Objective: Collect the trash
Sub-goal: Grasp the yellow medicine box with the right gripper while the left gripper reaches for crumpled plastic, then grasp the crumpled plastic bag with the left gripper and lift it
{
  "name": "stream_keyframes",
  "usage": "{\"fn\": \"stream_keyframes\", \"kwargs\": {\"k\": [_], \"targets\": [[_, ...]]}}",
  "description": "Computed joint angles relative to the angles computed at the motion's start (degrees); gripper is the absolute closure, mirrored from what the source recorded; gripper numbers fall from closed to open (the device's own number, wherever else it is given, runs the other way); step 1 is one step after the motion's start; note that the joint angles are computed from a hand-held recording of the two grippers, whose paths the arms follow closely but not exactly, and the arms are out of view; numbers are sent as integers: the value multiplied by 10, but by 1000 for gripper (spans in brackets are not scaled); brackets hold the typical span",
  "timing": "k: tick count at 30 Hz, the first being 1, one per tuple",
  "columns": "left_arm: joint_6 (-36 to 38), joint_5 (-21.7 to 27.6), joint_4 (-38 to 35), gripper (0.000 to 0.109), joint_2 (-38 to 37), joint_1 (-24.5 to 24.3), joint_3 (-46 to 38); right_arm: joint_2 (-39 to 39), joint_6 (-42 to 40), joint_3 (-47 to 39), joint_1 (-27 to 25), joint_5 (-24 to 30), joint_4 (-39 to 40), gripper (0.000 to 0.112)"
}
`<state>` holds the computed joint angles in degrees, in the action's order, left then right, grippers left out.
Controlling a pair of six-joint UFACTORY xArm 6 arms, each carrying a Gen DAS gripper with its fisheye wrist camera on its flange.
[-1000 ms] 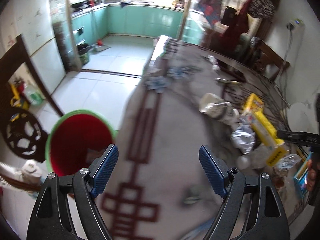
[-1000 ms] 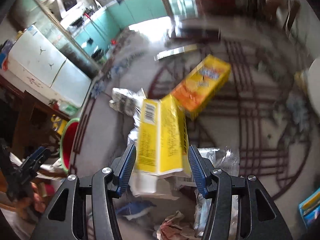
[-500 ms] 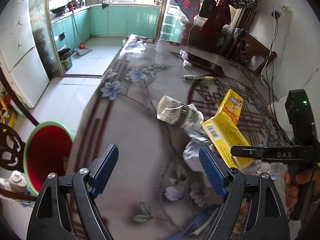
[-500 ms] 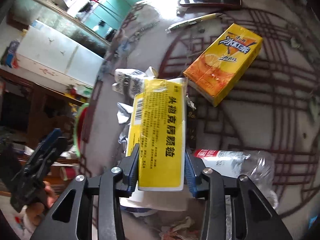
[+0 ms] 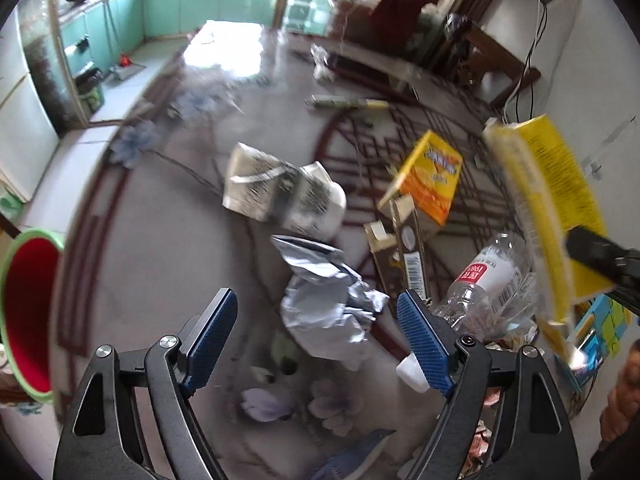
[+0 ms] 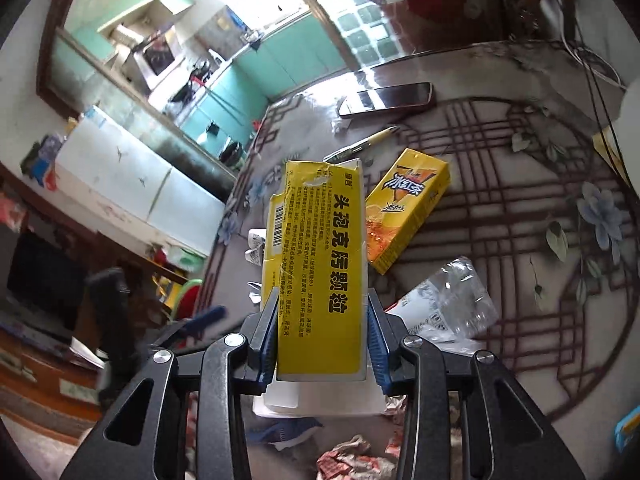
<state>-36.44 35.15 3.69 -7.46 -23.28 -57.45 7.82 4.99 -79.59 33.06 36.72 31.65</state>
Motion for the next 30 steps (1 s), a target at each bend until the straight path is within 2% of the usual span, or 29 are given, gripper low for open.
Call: {"fn": "stream_keyframes", "kwargs": {"k": [1,3,5,6,7,9,12,16,22,23,25,27,28,30], "targets": [[2,-1,-3,33,5,-2,-3,-8,4,8,0,-5,2,77],[11,4,-15,59,14,-5,-8,-16,6,15,1,-10,6,77],[15,9,-22,67,16,-5,-8,-21,9,17,3,-17,6,77],[9,3,-14,74,9,-7,-2,-27,7,24,4,-21,7,77],[9,0,-10,76,3,-8,2,-31,9,25,6,-25,5,77],[0,4,15,90,-11,-11,6,-35,8,25,8,-32,1,77],[-5,12,37,103,-33,-13,13,-39,16,22,15,-39,-11,77],[3,7,31,108,-56,-7,31,-37,20,15,24,-44,-16,77],[5,7,31,109,-86,-4,56,-47,31,26,34,-53,-19,77],[-7,10,43,108,-86,-3,57,-50,36,30,36,-55,-23,76],[-7,11,28,91,-83,2,59,-52,45,33,37,-56,-27,77],[1,1,-3,16,-73,8,60,-50,46,34,36,-56,-24,77],[-2,-16,-9,12,-73,9,67,-51,51,35,37,-55,-30,76],[5,-43,-20,12,-57,7,66,-54,58,37,39,-54,-41,76]]}}
